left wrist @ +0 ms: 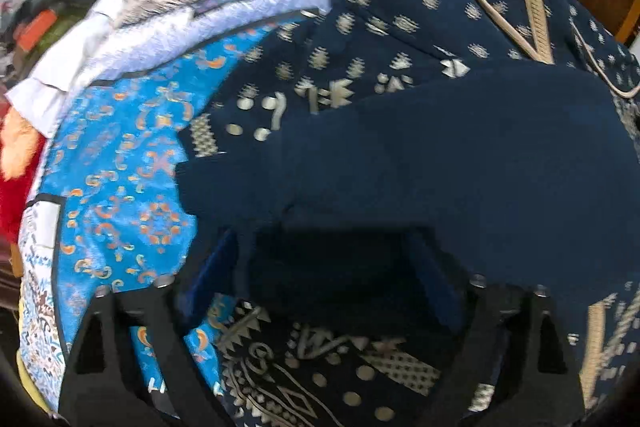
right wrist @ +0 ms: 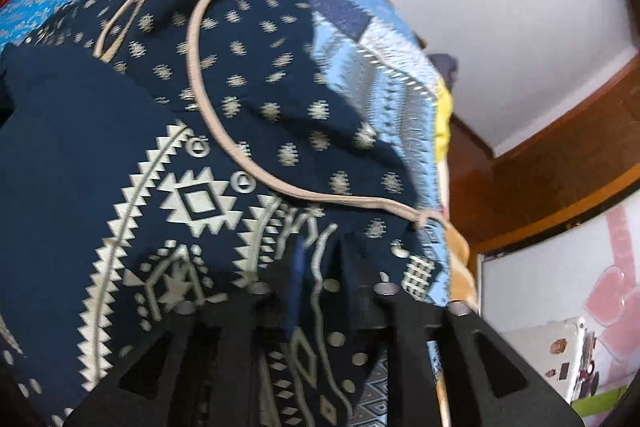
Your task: Fold large clothes
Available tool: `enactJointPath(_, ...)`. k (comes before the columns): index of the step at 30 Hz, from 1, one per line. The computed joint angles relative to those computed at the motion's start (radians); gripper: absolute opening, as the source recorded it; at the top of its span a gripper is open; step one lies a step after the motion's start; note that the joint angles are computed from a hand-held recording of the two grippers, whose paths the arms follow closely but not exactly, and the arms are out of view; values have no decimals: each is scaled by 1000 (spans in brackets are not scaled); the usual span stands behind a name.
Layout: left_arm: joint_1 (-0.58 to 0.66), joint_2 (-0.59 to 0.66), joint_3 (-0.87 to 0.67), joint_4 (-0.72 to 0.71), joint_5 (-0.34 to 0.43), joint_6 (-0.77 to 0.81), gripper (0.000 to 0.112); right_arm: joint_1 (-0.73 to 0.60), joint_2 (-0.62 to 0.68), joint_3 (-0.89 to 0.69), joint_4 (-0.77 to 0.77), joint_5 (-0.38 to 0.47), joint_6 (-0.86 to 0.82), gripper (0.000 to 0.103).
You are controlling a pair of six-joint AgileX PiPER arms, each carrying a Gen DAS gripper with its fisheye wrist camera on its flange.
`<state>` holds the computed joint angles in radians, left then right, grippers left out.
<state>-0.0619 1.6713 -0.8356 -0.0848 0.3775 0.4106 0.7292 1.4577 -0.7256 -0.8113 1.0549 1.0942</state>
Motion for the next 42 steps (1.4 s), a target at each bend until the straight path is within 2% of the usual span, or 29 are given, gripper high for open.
enactJointPath(1, 15, 9, -7, -33, 13, 33, 95, 38, 11, 12, -44, 59, 69, 82)
enactJointPath(2, 43, 19, -21, -107, 41, 106, 95, 37, 12, 37, -93, 95, 114, 95)
enactJointPath(3, 74, 33, -35, -175, 70, 168, 95, 40, -12, 61, -102, 90, 132, 99)
enactJointPath(5, 124, 55, -66, -215, 126, 191, 95, -64, -126, 94, -15, -17, 48, 99)
enactJointPath(7, 143, 57, -79, -182, 145, 159, 95, -174, -210, 97, 92, -86, -73, 98)
enactJointPath(10, 167, 35, -106, -150, 177, 137, 94, -219, -275, 74, 147, -76, -155, 98)
enactJointPath(12, 193, 5, -145, -193, 219, 173, 94, -240, -316, 43, 177, -86, -226, 99)
enactJointPath(15, 210, -26, -225, -244, 285, 191, 94, -235, -311, -41, 210, -92, -283, 99)
enactJointPath(17, 198, -23, -314, -262, 323, 171, 94, -249, -271, -118, 251, -123, -325, 99)
enactJointPath(19, 175, -2, -398, -266, 347, 131, 94, -305, -216, -197, 349, -192, -417, 99)
enactJointPath(24, 96, 112, -619, -266, 427, 18, 95, -388, -78, -345, 575, -300, -559, 99)
enactJointPath(26, 61, 168, -691, -241, 445, -26, 94, -408, -15, -400, 628, -311, -564, 99)
enactJointPath(31, -16, 341, -844, -195, 476, -124, 94, -507, 241, -584, 847, -328, -726, 99)
enactJointPath(35, -37, 476, -955, -240, 534, -163, 94, -552, 413, -712, 917, -315, -742, 99)
enactJointPath(37, -40, 496, -959, -291, 503, -149, 94, -574, 479, -768, 984, -318, -777, 98)
enactJointPath(39, -41, 508, -972, -350, 489, -117, 94, -588, 523, -808, 1033, -333, -809, 94)
enactJointPath(42, -46, 565, -1063, -402, 537, -130, 87, -579, 565, -844, 1012, -373, -792, 76)
